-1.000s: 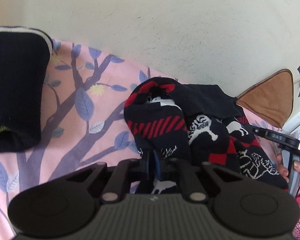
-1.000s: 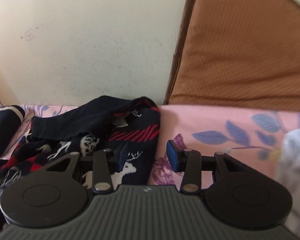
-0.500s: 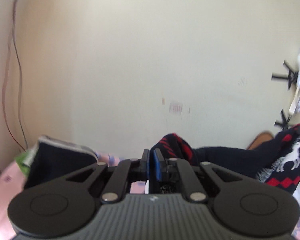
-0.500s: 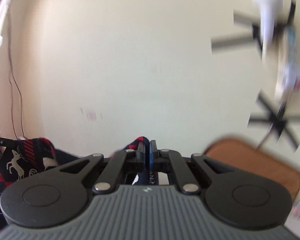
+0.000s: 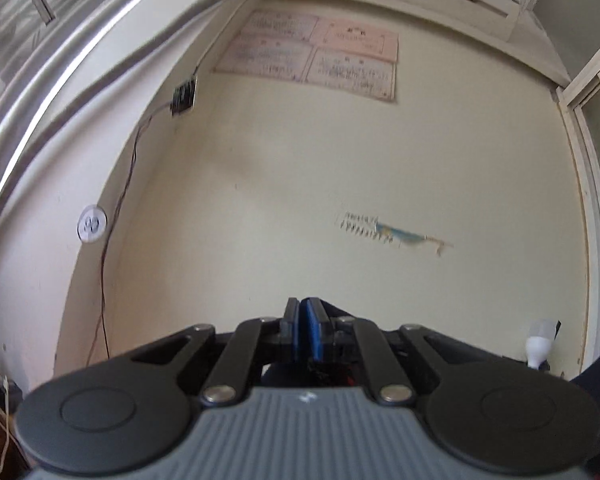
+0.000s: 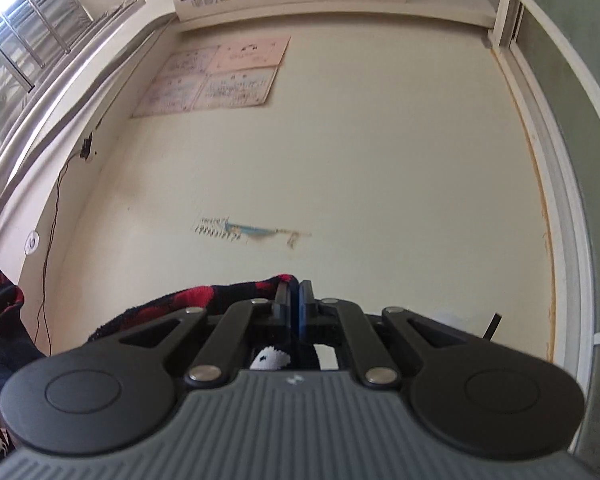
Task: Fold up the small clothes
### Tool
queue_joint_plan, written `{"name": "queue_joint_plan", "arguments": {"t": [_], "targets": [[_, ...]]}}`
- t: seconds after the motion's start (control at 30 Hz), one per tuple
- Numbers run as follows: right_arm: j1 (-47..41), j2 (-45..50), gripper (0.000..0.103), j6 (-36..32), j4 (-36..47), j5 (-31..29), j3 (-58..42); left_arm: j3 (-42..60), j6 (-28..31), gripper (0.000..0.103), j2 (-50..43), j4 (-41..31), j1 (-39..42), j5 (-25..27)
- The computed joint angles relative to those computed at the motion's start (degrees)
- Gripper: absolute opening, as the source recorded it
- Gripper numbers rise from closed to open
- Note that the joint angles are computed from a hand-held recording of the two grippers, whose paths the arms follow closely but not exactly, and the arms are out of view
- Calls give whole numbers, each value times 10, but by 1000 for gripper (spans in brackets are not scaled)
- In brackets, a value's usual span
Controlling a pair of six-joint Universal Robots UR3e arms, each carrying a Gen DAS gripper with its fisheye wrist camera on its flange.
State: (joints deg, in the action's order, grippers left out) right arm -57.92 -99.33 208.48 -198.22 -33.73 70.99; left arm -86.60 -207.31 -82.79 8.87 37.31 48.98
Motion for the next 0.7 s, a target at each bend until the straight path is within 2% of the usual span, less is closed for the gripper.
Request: {"name": "queue_joint_plan", "arguments": {"t": [0.07, 0.1, 0.13, 0.2, 0.27, 0.33, 0.4, 0.43, 0.5, 0.53, 0.6, 0.63, 0.67, 0.7], "targets": [[-40, 1, 6, 54, 7, 22, -50, 55, -14, 5, 1, -35, 21, -12], [-89, 3, 6, 133, -20, 47, -89, 78, -26, 5, -6, -39, 37, -27], [-114, 15, 6, 178, -27, 67, -125, 87, -22, 5, -6, -52, 40, -28], [-119, 23, 6, 171, -8, 87, -125, 127, 26, 5, -40, -102, -5, 13], [-71, 0, 6, 42, 59, 79, -31, 150, 73, 5, -77, -140, -50, 52], [31, 5, 6, -144, 182, 13, 46, 186, 120, 5, -137, -176, -124, 133], [122, 53, 6, -260, 256, -72, 71, 253, 162, 5, -228, -218, -193, 206], [163, 87, 6, -297, 275, -121, 71, 299, 171, 5, -288, -229, -232, 253], [247, 201, 7, -345, 291, -238, 34, 408, 193, 6, -408, -295, -284, 299], [283, 261, 7, -365, 311, -300, 0, 466, 225, 9, -468, -338, -303, 310], [339, 381, 18, -409, 389, -423, -88, 586, 290, 10, -588, -435, -337, 347], [362, 435, 29, -414, 402, -485, -120, 645, 296, 7, -648, -464, -356, 381], [368, 465, 29, -416, 404, -499, -128, 680, 295, 6, -686, -492, -367, 401], [363, 471, 29, -404, 413, -474, -112, 691, 292, 6, -701, -518, -367, 395]]}}
